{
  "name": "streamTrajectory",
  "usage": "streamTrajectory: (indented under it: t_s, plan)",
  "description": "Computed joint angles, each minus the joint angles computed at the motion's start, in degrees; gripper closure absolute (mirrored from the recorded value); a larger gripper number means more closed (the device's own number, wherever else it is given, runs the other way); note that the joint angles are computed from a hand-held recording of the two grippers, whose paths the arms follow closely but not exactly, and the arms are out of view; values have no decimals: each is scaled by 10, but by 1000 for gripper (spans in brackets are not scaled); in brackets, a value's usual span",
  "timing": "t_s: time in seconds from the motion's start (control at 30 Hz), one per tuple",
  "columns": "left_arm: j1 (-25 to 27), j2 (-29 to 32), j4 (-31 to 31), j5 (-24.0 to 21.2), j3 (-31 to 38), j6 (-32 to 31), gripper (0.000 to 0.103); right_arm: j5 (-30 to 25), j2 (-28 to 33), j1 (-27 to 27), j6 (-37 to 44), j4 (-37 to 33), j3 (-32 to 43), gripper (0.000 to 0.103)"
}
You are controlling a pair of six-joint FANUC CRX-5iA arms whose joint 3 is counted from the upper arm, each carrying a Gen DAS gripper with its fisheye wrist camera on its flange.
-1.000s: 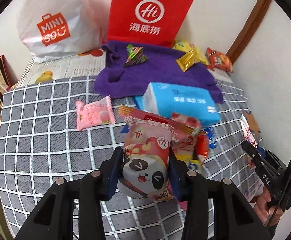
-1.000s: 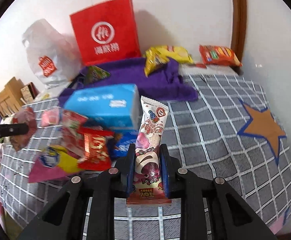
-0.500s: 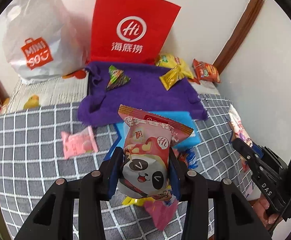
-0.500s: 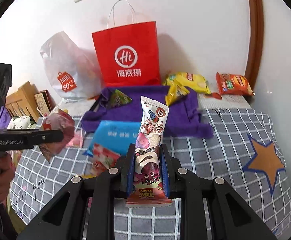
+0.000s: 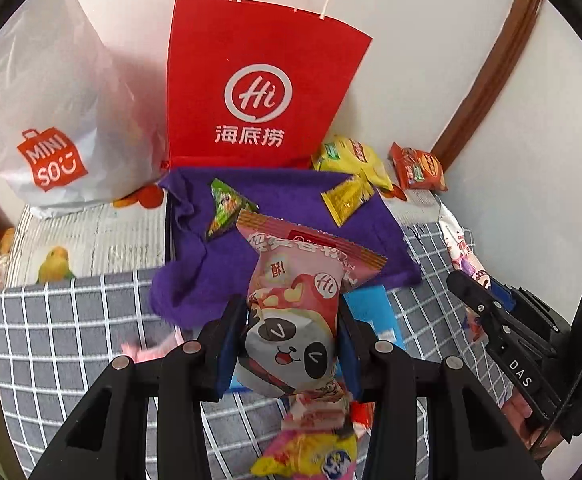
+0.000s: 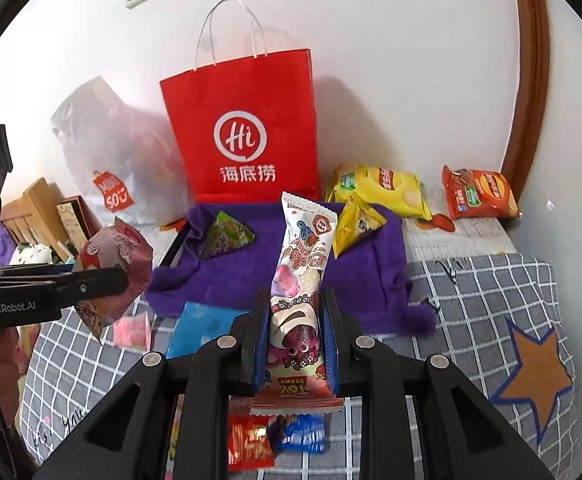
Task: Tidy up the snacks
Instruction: 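Carry both snacks over the purple towel and open the right tool to drop the bar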
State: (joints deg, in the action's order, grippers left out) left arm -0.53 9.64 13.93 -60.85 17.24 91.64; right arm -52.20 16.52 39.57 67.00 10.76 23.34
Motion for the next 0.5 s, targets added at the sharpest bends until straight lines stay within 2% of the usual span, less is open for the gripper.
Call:
streamTrajectory:
  t_s: [0.5]
  plan:
    - [14,94,-1,-16,115,-4,63,-39,117,-25,10,-9,156,80]
